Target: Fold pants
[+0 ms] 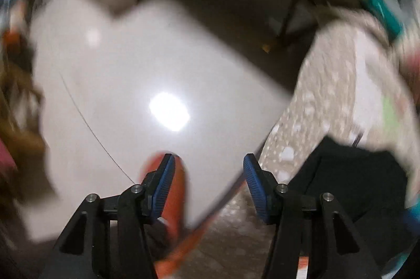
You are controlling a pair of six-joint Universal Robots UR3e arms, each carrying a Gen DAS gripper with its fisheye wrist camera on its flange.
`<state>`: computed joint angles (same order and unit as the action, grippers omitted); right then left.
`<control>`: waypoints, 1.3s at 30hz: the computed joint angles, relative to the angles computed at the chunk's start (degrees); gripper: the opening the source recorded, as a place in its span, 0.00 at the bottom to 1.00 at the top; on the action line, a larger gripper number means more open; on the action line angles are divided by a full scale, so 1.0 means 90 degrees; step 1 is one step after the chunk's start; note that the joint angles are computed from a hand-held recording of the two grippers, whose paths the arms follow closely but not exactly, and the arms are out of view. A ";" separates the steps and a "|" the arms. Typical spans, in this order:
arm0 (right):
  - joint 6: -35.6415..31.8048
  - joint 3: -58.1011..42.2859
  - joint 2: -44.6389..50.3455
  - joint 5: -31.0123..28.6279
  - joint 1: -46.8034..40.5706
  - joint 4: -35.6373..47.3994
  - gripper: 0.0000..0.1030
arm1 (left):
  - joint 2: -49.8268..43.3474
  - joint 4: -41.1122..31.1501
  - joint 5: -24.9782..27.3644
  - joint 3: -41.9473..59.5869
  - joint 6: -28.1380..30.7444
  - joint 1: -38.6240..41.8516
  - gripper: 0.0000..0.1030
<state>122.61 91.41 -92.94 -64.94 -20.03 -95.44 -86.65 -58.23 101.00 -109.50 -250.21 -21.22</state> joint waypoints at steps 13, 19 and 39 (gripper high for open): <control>-0.0216 -0.0368 0.2234 -0.2389 0.3670 -0.2976 0.70 | 0.2998 0.1381 -0.1190 -0.2244 -0.0682 0.1233 0.52; 0.0048 -0.1198 0.3101 -0.2915 0.4194 -0.2584 0.33 | 0.3567 0.1362 -0.1544 -0.2547 -0.0664 0.1571 0.52; 0.1597 -0.4334 0.4115 -0.1481 0.3338 -0.0578 0.51 | 0.2157 0.2303 -0.0943 -0.2236 -0.1087 0.0645 0.52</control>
